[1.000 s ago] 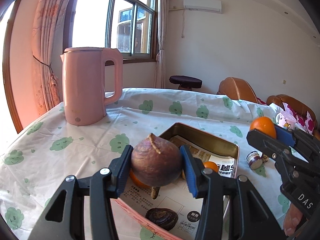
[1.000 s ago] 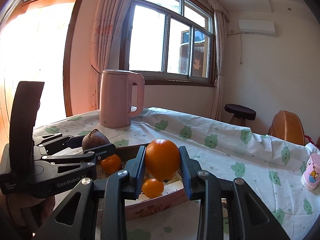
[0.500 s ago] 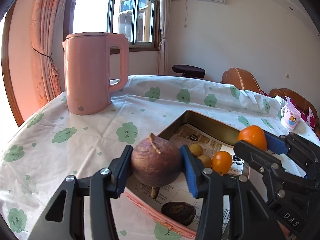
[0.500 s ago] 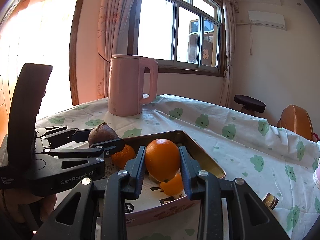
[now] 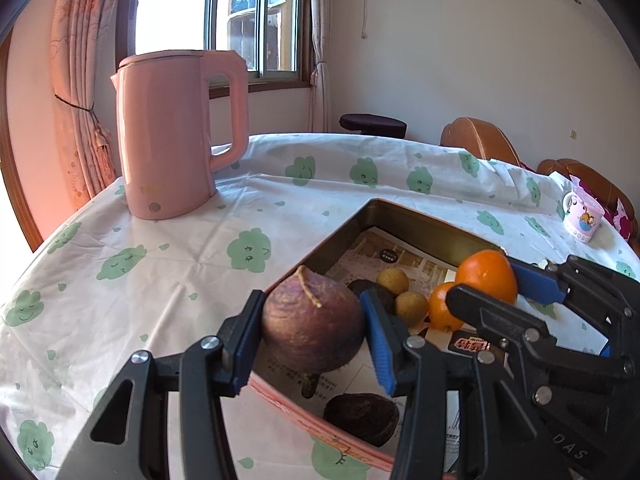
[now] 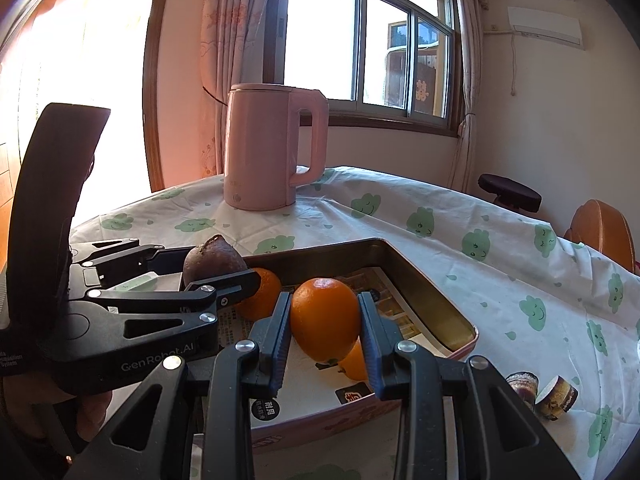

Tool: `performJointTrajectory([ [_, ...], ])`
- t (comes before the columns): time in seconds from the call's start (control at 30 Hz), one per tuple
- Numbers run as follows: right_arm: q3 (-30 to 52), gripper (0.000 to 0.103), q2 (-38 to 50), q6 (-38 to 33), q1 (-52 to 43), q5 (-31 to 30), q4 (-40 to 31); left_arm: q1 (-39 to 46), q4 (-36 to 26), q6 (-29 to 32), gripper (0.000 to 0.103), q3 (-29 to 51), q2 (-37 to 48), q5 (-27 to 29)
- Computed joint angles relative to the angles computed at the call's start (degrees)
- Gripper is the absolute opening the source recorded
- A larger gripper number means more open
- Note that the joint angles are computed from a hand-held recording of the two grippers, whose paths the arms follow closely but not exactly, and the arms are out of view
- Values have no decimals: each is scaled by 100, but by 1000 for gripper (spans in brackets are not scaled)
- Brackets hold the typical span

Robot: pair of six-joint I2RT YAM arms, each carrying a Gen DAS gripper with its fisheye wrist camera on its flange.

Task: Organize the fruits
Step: 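Carry the purple fruit and the orange over the tin and lower them toward its floor, then open the left tool to drop the purple fruit while the right releases the orange, then withdraw both open tools from the tin toward the two cylindrical cakes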

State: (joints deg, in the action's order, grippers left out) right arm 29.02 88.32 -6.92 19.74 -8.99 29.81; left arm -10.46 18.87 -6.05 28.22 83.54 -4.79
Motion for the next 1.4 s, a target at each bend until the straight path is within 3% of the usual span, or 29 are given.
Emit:
performJointTrajectory([
  [0.43, 546, 34, 387, -89, 3, -109, -808, -42, -248, 228, 51, 127, 108, -115],
  [0.67, 562, 43, 392, 8, -88, -206, -865, -73, -218, 183, 51, 98, 86, -149],
  [0.97, 209, 62, 76, 217, -278, -245, -578, -110, -164, 23, 78, -138, -332, -275],
  [1.13, -98, 62, -281, -23, -529, -169, -515, -372, -147, -214, 94, -236, -695, -378],
  [1.4, -291, 62, -644, -280, -2014, -645, -667, -1461, -115, -455, 94, 56, -507, -948],
])
